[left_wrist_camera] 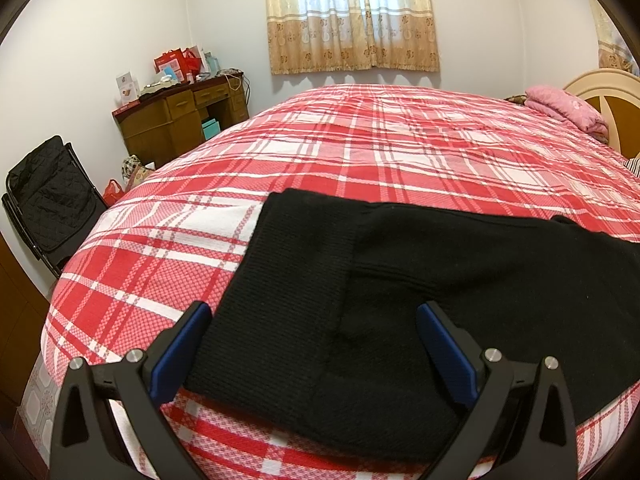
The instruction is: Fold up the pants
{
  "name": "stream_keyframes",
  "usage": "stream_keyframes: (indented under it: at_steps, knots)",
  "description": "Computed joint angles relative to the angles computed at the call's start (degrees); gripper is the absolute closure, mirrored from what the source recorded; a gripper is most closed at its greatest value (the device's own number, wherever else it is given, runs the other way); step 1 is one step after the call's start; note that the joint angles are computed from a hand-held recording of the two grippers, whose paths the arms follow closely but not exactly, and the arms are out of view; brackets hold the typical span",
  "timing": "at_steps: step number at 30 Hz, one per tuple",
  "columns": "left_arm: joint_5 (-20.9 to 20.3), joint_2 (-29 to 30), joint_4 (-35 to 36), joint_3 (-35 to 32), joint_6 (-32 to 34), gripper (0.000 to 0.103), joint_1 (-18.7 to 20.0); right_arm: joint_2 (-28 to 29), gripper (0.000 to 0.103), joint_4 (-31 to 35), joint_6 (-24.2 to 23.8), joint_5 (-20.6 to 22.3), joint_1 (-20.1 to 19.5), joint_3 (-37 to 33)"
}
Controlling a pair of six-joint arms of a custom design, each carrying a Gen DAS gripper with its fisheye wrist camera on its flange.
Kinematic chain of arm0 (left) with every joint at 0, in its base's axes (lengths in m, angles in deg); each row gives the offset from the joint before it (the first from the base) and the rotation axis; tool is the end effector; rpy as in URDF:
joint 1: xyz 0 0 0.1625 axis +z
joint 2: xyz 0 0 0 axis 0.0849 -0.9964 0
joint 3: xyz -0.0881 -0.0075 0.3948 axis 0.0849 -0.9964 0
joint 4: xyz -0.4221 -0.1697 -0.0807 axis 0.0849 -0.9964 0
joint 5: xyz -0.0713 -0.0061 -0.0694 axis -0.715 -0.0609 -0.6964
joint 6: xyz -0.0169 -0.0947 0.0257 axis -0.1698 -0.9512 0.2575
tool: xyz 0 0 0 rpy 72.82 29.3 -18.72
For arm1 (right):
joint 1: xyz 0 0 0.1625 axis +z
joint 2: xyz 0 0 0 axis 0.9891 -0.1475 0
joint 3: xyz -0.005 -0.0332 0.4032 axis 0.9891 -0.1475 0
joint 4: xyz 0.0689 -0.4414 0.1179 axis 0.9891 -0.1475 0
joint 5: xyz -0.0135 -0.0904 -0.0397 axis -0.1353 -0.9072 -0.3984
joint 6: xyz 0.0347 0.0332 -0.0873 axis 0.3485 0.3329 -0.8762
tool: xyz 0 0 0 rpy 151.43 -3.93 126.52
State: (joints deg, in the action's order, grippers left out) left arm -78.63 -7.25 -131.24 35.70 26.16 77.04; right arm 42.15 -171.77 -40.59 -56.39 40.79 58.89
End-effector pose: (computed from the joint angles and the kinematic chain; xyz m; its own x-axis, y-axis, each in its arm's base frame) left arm 0.1137 -0.5267 0.3285 -0.6468 0.0710 -0.7593 0.6305 0.6100 -0.4800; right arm 0.3019 -0.3461 0.0186 -0.9141 -0.0038 0.4056 -0.3340 0.5742 -0.7475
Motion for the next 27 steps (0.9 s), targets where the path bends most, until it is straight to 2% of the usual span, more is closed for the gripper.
stream_keyframes:
  at_steps: [3,5,10,13,16,18,20,23,27]
  knots:
    - [0.01,-0.26,-0.34,0.26,-0.01,0.0,0.0,2.06,0.092,2.25,-0.58,-0.33,-0.19,-2.04]
    - [1.04,-0.08,-3.83,1.04,0.47,0.0,-0.55,3.73,0.092,4.89,-0.76,-1.24,-0.35,-3.74]
    - [-0.13,-2.08,-6.39,3.5,2.1,0.0,-2.93,6.92,0.092,10.34,-1.9,-4.02,-0.73,-6.64]
    - [-1.72,-4.49,-2.52,5.03,0.4,0.0,-5.27,7.14,0.089,14.97,-1.74,-3.74,-1.51,-7.14]
    - [-4.17,-6.89,5.27,6.24,-2.4,0.0,-7.62,6.76,0.084,19.28,-1.94,-3.3,-1.48,-7.23]
    - [-6.1,-7.66,10.53,6.69,-4.79,0.0,-9.32,5.18,0.067,20.95,-2.3,-0.74,-1.19,-6.06]
    - [-8.25,-8.08,15.33,7.2,-6.95,0.0,-11.27,4.42,0.053,19.13,-3.16,-0.32,-0.47,-4.73]
    - [-11.54,-7.48,20.43,7.72,-8.81,0.0,-14.39,2.09,0.052,16.83,-2.23,-1.38,0.39,-1.38]
    - [-14.97,-5.65,25.19,8.63,-10.74,0.0,-18.12,-0.43,0.052,8.18,1.06,-1.75,-0.38,4.37]
